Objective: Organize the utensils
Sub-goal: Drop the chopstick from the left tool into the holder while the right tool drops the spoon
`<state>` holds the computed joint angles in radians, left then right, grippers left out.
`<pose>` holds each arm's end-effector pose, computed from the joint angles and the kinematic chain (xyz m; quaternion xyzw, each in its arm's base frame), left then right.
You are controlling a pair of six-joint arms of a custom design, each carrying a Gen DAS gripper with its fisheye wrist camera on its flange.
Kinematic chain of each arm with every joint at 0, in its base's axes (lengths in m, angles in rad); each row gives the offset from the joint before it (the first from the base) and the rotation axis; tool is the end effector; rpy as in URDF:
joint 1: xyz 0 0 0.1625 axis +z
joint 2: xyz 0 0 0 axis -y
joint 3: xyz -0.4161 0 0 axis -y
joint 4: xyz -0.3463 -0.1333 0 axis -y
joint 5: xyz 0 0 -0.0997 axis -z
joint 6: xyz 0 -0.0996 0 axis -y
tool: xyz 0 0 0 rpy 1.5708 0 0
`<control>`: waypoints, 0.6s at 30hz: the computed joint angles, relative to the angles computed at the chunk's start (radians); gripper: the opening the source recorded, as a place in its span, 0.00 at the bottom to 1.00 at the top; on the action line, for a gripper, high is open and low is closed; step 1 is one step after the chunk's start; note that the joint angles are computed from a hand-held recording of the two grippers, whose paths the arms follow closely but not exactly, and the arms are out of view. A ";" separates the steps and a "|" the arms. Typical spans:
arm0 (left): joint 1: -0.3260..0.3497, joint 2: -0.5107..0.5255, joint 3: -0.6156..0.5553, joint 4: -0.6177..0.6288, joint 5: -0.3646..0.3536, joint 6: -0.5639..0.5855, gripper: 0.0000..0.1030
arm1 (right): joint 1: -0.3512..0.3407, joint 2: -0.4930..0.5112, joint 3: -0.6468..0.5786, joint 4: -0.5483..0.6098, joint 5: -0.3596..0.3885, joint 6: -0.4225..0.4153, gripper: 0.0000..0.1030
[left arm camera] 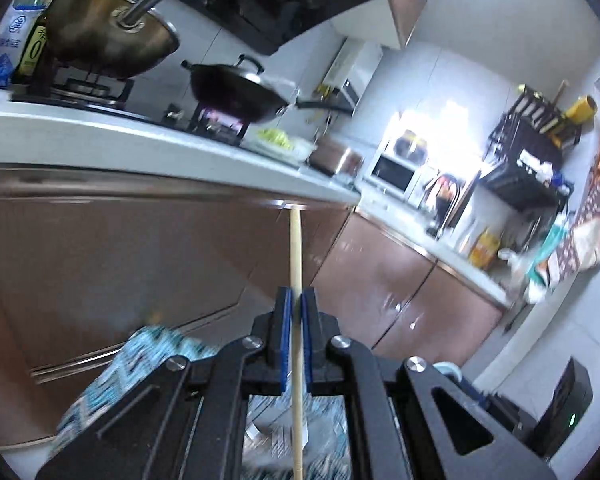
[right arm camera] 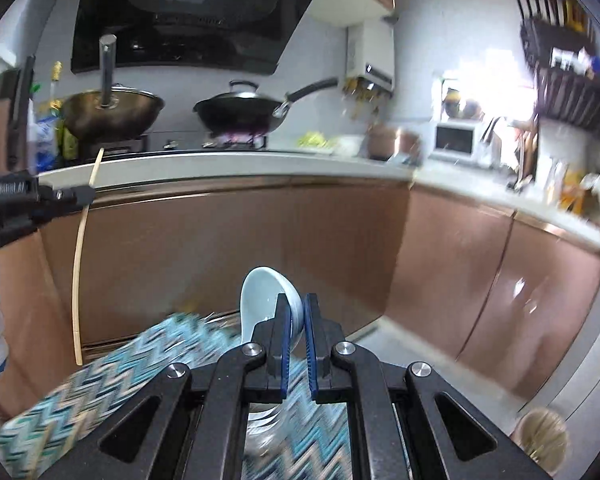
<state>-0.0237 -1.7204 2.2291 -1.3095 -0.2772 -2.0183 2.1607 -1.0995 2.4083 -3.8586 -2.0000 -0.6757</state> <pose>-0.2984 -0.2221 0.3163 0.0657 0.7707 -0.6131 0.1610 0.3041 -0.2891 0.2310 0.4292 -0.7546 0.4509 0.2075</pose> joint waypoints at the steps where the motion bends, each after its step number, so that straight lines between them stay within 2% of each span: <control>1: 0.029 0.028 0.008 -0.054 0.038 0.029 0.05 | -0.001 0.024 -0.012 -0.032 -0.006 -0.018 0.07; 3: 0.079 0.077 0.029 -0.190 0.095 0.104 0.05 | -0.007 0.088 -0.042 -0.120 -0.022 -0.066 0.07; 5: 0.121 0.145 0.024 -0.158 0.153 0.037 0.05 | -0.013 0.142 -0.064 -0.185 -0.033 -0.103 0.07; 7: 0.151 0.215 -0.019 0.025 0.194 -0.131 0.05 | -0.029 0.183 -0.068 -0.236 -0.029 -0.131 0.07; 10: 0.186 0.321 -0.073 0.339 0.213 -0.438 0.05 | -0.048 0.267 -0.073 -0.344 -0.034 -0.182 0.07; 14: 0.216 0.450 -0.136 0.725 0.206 -0.857 0.05 | -0.079 0.340 -0.071 -0.430 -0.034 -0.213 0.07; 16: 0.232 0.500 -0.143 0.816 0.202 -0.979 0.05 | -0.097 0.358 -0.067 -0.434 -0.022 -0.203 0.07; 18: 0.234 0.496 -0.112 0.759 0.205 -0.934 0.06 | -0.115 0.378 -0.061 -0.452 -0.008 -0.200 0.09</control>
